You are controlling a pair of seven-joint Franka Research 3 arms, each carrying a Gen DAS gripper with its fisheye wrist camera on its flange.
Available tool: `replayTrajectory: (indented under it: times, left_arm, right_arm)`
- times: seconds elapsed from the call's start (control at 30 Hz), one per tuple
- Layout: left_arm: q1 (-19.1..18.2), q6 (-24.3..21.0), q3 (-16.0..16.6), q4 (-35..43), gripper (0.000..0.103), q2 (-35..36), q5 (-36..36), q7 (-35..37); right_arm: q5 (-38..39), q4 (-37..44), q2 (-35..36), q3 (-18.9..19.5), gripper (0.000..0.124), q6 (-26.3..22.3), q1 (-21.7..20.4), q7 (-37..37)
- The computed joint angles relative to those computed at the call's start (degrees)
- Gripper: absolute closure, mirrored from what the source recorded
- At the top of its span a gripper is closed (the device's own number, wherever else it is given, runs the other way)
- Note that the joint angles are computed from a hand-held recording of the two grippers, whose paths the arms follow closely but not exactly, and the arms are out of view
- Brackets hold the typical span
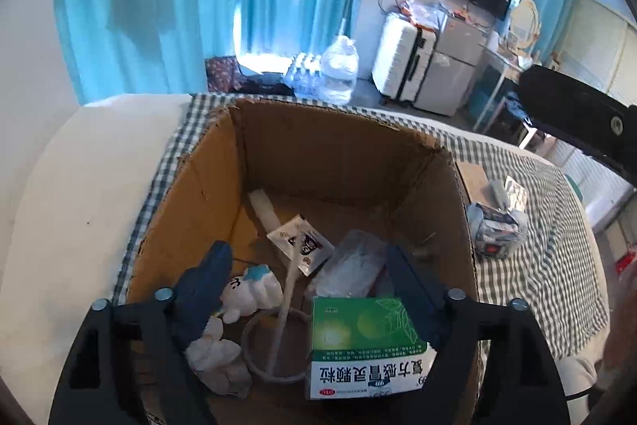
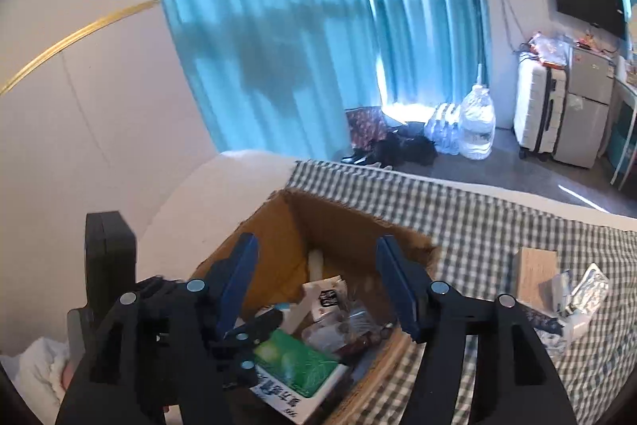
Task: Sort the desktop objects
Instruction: 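Carry the bracelet and comb into the cardboard box and release both, then move both grippers back toward the silver-patterned tissue pack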
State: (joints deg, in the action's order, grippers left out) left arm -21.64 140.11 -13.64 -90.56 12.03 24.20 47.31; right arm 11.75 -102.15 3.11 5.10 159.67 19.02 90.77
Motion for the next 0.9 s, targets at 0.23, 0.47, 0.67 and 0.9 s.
replayTrajectory:
  times: [0.23, 0.47, 0.67, 0.9]
  left_arm:
    - [-2.06, -5.15, -0.38, -0.57, 0.002, -2.43, 3.70, -5.63]
    - [-4.56, -8.89, -2.41, 0.58, 0.000, -5.74, 8.88, -11.46]
    - [-8.65, -13.56, -3.73, 5.61, 0.000, -4.01, 16.01, -17.65]
    - [-13.67, -15.00, -4.02, 12.42, 0.000, 1.83, 18.16, -19.92]
  right_arm:
    - [-6.30, -7.92, -7.58, -0.90, 0.059, 1.89, -2.11, 6.42]
    - [-10.46, -18.60, -19.65, 0.77, 0.049, 4.14, -7.60, 9.81]
    - [-11.44, -27.38, -30.17, 2.79, 0.036, 5.65, -13.02, 10.30]
    - [-10.65, -34.87, -38.05, 2.84, 0.036, 4.79, -18.36, 9.57]
